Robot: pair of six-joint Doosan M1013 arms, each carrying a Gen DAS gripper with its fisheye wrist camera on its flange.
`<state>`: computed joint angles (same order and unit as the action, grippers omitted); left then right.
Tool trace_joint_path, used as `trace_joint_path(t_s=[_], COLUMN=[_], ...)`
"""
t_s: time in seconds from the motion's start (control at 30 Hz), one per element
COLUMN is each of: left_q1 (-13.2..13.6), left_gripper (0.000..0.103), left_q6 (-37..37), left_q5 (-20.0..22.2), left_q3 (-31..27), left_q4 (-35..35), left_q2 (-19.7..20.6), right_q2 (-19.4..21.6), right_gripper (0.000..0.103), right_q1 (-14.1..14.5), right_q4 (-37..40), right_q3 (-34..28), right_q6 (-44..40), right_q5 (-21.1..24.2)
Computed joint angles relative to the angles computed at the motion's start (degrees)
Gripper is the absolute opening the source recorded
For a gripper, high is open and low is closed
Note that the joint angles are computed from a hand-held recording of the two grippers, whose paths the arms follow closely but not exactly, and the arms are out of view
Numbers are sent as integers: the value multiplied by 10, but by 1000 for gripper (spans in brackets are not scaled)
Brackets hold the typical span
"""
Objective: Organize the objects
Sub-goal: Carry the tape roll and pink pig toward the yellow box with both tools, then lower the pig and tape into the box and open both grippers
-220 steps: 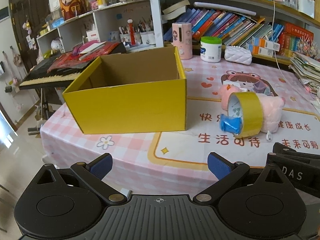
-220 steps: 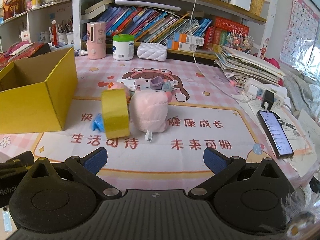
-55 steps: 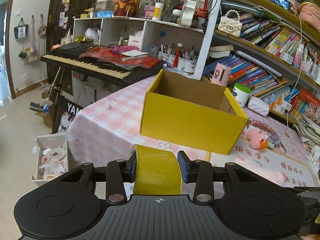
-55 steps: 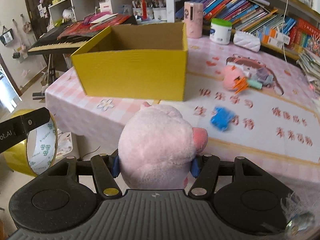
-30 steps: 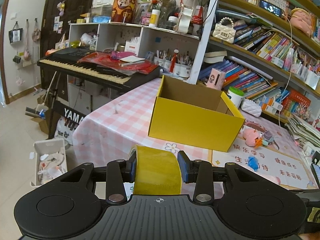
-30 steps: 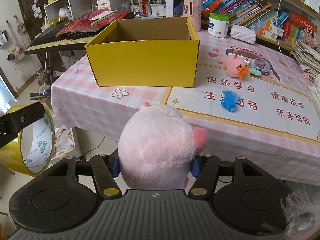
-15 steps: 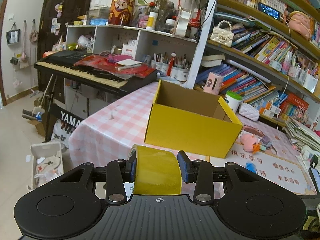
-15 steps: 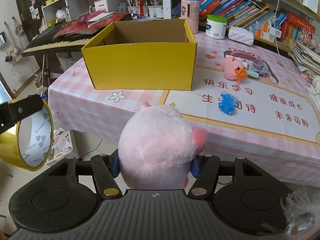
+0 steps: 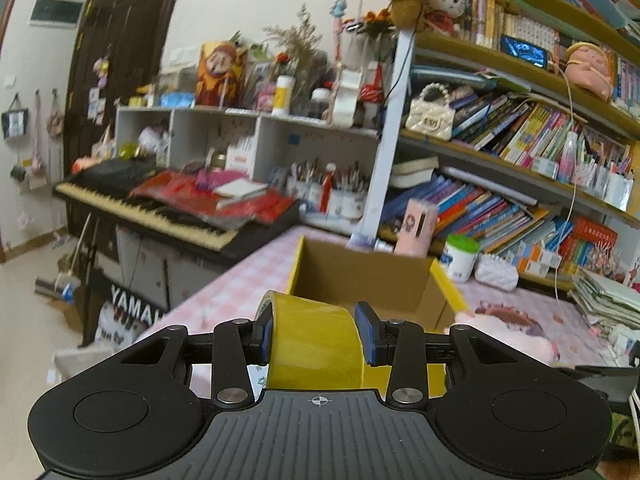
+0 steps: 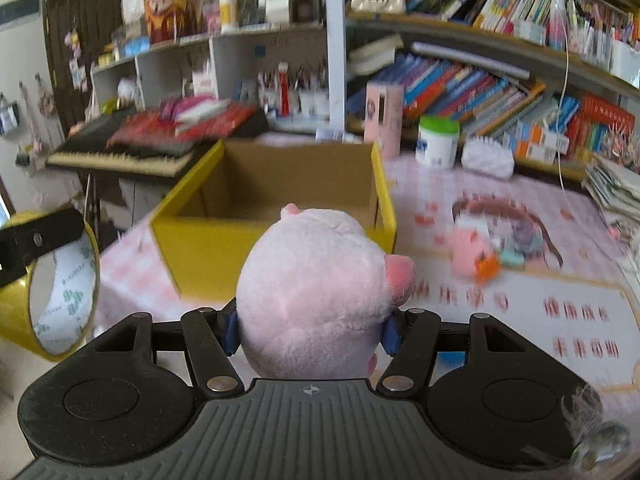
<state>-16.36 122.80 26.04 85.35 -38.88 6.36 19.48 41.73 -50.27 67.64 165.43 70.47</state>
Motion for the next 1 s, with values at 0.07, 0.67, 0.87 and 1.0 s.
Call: trace_joint_path(t_s=[0.07,0.67,0.87,1.0], left_q1=[-7,-65,-76,-79], left_gripper=[38,38,38,38], left_q6=[13,-164,-220,-250], left_q5=[-7,-2,29,61], left_q3=[-17,-138,-169,-187], left_q4=[-3,193,264,293], left_q2=[11,104,132,149], right_q2=[-1,10,27,39], right_gripper=[60,60,60,60], right_q1=[-10,-111,-136,-149], right_q4=[-12,76,144,188], right_q3=[-2,-14,-28,-40], right_q6=[3,-127,-211,-279], right_q5=[-16,-141,-158,-163])
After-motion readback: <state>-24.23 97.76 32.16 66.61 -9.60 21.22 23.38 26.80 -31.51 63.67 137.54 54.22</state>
